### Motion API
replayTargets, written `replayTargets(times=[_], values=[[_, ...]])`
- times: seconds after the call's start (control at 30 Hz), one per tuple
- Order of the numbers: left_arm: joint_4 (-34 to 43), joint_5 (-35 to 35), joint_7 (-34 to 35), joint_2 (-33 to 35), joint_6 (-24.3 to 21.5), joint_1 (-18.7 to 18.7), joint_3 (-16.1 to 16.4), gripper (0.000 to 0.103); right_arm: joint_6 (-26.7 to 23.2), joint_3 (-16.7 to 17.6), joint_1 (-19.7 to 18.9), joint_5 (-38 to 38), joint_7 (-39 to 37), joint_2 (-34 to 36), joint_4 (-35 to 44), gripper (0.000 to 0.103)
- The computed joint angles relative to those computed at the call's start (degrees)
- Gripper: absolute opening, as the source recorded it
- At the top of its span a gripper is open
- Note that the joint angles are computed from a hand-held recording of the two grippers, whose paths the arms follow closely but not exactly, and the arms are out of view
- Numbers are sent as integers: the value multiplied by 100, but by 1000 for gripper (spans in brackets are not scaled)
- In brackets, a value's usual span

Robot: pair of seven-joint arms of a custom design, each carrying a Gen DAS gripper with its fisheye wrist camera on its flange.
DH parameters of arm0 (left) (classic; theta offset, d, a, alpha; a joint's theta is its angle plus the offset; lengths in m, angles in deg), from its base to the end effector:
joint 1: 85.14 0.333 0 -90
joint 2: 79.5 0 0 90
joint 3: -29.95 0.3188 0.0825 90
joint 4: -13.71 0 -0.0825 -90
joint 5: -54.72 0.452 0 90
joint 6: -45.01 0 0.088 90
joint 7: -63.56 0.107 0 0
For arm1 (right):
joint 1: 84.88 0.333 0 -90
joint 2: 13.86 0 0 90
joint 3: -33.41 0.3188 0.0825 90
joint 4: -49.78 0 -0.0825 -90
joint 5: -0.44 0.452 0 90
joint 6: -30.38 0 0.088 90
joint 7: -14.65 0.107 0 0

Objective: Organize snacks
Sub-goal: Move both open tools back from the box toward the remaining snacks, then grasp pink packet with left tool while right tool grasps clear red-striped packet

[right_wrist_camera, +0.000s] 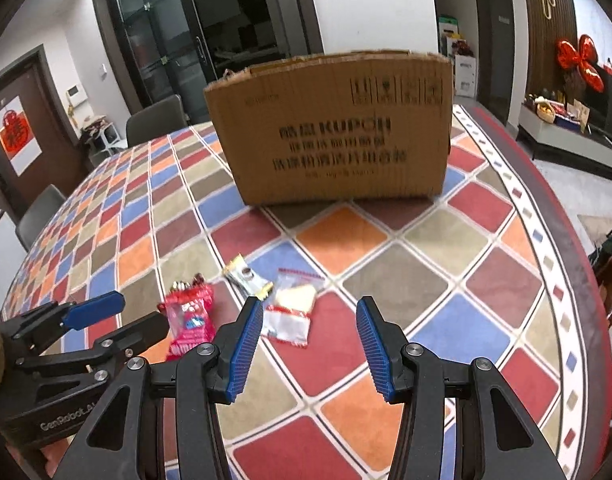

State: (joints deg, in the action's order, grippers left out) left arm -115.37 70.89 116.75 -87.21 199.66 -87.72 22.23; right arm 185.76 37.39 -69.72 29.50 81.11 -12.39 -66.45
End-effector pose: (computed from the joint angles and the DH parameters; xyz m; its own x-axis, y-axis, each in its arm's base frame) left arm 0.5880 -0.1178 0.4519 0.2042 -0.9735 0.1031 -0.7948 -0.2263 -0.5631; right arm 0.6313 0.2006 0.4777 0.4034 -0.8946 -0.1923 -0.7432 -0.1977 -0.6392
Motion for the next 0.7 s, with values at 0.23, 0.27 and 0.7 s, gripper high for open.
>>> replayTargets(times=[0.23,0.27,0.7], values=[[209,526,-513,335,-201,58,-62,60,-190,-21,-27,-109,238,105,3,50],[226,559,-544,368,-212,50,-58,60,-211,-21,-30,-130,265,119,14,50],[218,114,-200,596,81,19,40,53,-632,30,-52,-66,217,505,419,50]])
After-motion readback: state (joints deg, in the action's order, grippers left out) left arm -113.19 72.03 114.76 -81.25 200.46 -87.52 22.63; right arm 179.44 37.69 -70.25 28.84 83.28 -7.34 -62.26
